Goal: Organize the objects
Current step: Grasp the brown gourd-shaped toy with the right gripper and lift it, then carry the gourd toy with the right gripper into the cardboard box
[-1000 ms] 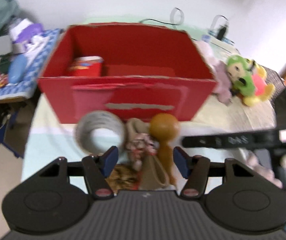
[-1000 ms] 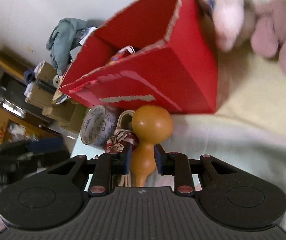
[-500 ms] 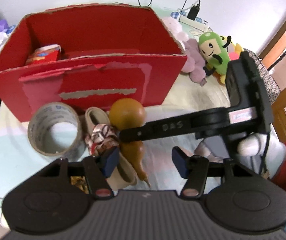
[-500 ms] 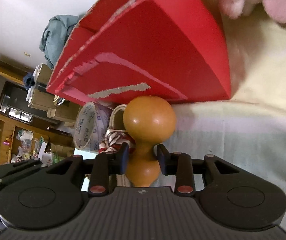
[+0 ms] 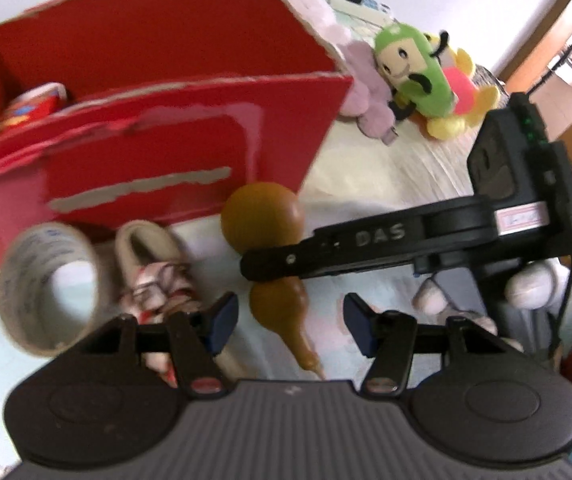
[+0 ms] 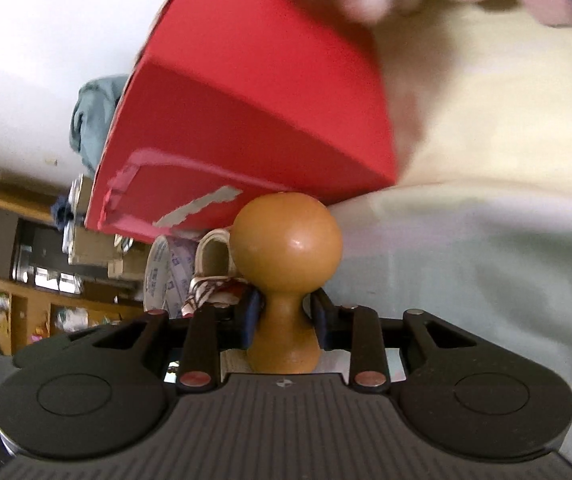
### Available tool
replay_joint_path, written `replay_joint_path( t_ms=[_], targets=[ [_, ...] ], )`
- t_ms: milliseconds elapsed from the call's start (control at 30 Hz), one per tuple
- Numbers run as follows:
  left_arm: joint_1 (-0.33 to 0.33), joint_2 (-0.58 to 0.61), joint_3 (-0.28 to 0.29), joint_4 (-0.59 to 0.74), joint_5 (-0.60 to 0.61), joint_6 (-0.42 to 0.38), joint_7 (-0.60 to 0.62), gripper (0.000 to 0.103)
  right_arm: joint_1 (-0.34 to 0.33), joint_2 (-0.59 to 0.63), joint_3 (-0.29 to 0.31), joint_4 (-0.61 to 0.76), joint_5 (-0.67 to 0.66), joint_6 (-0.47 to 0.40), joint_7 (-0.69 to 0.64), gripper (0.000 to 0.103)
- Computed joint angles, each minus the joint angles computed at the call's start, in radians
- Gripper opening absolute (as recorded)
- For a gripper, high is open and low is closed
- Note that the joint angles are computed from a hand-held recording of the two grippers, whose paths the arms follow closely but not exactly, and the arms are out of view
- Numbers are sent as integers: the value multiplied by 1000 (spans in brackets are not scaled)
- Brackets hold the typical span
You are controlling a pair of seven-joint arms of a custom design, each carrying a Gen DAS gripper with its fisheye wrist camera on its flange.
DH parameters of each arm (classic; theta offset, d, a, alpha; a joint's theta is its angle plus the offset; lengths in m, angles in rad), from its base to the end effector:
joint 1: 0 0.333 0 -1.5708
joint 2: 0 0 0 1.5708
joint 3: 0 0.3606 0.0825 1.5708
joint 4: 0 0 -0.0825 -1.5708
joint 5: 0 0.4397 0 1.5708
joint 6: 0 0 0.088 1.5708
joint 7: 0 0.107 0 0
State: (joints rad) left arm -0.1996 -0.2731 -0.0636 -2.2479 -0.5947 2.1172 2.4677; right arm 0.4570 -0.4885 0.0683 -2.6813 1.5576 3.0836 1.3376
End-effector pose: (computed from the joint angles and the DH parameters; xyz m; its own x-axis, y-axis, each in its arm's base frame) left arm 0.4992 -0.1630 0.5185 -0.7811 -0.5667 0.2622 -0.6202 0.6551 -0.4315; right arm 0.3870 0.1301 0.4388 -0.3494 -0.5081 -0.7872 -0.6394 0.7434 -0.1961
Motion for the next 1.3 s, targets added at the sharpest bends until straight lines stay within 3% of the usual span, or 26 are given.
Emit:
replay_joint_path(
  t_ms=[167, 233, 367, 433, 533, 700, 833, 1000, 1133, 1233, 1300],
  targets=[
    [-18, 40, -20, 31, -10, -60, 25, 55, -11, -87, 21, -83, -103, 32, 162, 31],
    [-27, 38, -31, 32, -14, -62, 49, 52, -105, -150, 109, -144, -281, 15, 370, 31],
    [-41, 43, -26, 69, -72, -125, 103, 49, -260, -324, 242, -237, -437, -48, 622, 30],
    [-43, 38, -24, 86, -111, -150, 137, 49, -333, -417, 301, -262, -514, -86, 715, 31],
    [-48, 23, -20, 112, -170, -161, 192, 49, -416, -479, 339, -244, -620, -116, 779, 31],
    [-43, 26, 0, 190, -280, -145, 266, 49, -459, -428, 283, -146, -766, -62, 727, 31],
    [-18, 76, 7, 287, -339, -133, 278, 49, -429, -275, 206, -17, -873, 1, 647, 31],
    [40, 153, 0, 385, -338, -104, 270, 49, -344, -64, 107, 140, -960, 24, 612, 31],
    [85, 230, -23, 456, -258, -84, 212, 49, -265, 82, 24, 250, -999, -29, 609, 31],
    [114, 286, -42, 494, -191, -67, 175, 49, -175, 180, -59, 329, -960, -76, 582, 31],
    [129, 327, -57, 526, -141, -60, 148, 49, -151, 236, -82, 373, -932, -116, 560, 31]
  ],
)
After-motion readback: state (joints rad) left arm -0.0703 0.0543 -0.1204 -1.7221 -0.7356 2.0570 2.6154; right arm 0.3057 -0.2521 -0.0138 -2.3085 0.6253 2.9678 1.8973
